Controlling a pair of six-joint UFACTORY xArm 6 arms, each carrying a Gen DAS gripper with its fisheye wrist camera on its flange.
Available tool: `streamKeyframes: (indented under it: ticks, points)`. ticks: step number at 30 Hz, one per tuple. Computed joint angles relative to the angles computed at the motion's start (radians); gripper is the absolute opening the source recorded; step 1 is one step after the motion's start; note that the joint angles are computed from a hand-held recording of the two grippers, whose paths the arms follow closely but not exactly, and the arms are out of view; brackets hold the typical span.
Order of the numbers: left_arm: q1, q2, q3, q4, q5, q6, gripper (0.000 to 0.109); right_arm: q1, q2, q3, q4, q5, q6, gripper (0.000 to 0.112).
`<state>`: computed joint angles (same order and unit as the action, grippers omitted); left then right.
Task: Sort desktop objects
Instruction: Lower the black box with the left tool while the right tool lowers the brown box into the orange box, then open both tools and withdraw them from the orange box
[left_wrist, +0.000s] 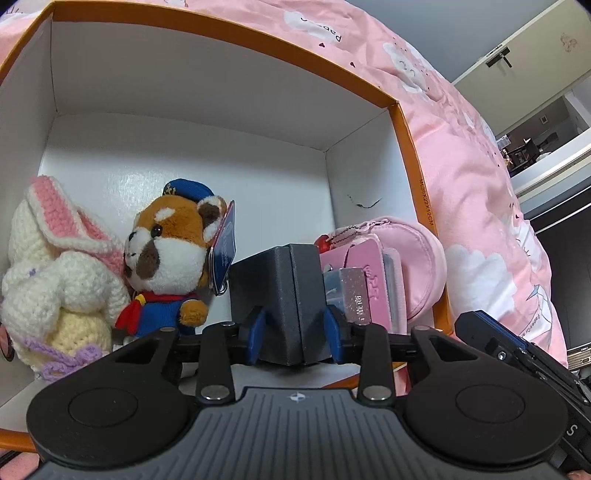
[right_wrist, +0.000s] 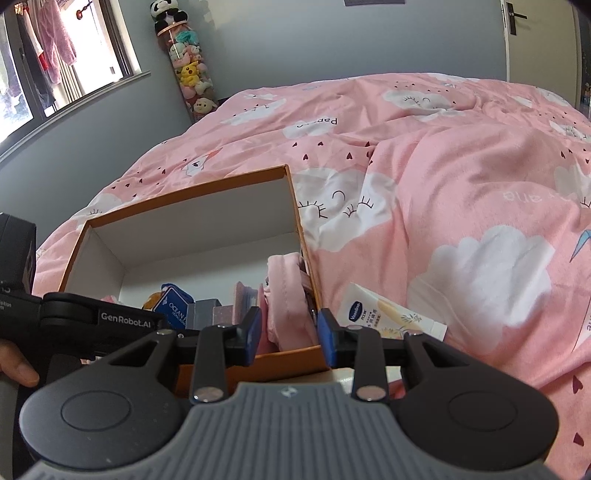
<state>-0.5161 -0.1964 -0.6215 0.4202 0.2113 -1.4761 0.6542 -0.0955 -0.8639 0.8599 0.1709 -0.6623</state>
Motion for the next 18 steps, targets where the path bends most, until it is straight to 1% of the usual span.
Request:
streamKeyframes:
  ticks: [4,6,7,10,13,15,17,18]
  points:
    - [-0.004,-0.02,0.002,0.03,0.007,-0.002,0.04,-0.005,-0.022,0.017,0.016,0.003,-0.017,0.036]
    - [-0.012,-0.05,0.007,0.072,0.029,-0.018,0.041,-0.013,-0.03,0.021,0.018,0.015,-0.02,0.036]
    - [-0.017,-0.069,0.013,0.095,0.039,-0.027,0.046,-0.018,-0.036,0.024,0.015,0.027,-0.02,0.036]
    - [-0.042,-0.13,0.035,0.141,0.067,-0.03,0.047,-0.038,-0.06,0.037,0.012,0.086,-0.028,0.036]
    - [-0.082,-0.187,0.05,0.15,0.114,-0.004,0.047,-0.05,-0.088,0.062,-0.01,0.142,-0.045,0.036]
    - [-0.119,-0.222,0.047,0.215,0.175,-0.056,0.047,-0.051,-0.106,0.084,-0.034,0.166,-0.04,0.036]
    - [-0.156,-0.262,0.048,0.26,0.235,-0.107,0.047,-0.056,-0.12,0.101,-0.052,0.208,-0.036,0.036]
    - [-0.168,-0.28,0.055,0.262,0.243,-0.111,0.047,-0.059,-0.121,0.105,-0.058,0.236,-0.037,0.036]
